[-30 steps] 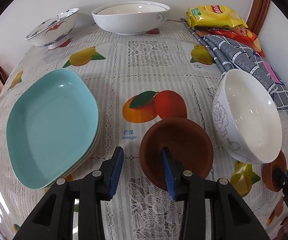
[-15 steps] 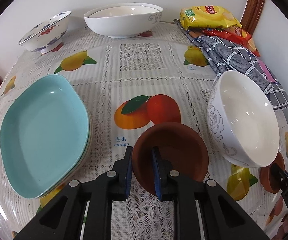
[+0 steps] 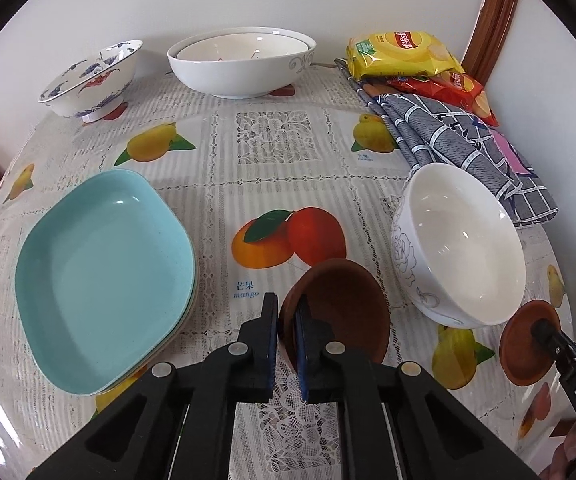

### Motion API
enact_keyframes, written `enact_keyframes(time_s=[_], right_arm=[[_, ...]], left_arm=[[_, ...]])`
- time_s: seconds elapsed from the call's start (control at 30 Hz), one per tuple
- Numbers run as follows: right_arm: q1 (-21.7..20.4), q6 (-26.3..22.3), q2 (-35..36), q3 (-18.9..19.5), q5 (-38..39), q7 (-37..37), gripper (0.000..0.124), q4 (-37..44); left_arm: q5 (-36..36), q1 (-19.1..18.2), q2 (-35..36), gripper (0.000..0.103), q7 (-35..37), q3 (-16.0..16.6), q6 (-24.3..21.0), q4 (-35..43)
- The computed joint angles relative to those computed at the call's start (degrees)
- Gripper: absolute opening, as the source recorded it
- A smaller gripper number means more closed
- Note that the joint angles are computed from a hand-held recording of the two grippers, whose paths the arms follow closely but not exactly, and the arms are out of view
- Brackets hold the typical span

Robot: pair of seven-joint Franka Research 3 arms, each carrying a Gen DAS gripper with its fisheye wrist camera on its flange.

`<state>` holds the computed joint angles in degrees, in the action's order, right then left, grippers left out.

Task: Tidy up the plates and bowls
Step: 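Lift both brown dishes while the right gripper carries its dish toward the white bowl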

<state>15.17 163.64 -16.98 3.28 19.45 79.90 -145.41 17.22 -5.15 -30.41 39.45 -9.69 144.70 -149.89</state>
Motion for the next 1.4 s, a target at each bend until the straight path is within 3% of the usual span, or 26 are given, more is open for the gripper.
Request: enact_keyframes(time_s=[0.53, 1.4], right_arm=[[-1.14, 0.63, -8.15, 1.36, -1.78, 4.38, 0.009, -1.8], [-0.66, -0.05, -11.27, 2.91, -3.76, 8.11, 0.009, 1.47]], left_arm=[[0.11, -0.75, -7.58, 0.008, 0.63, -0.25, -1.0, -0.59], [1.08, 0.02, -11.73, 0.008, 3.11, 0.25, -1.87, 2.11]])
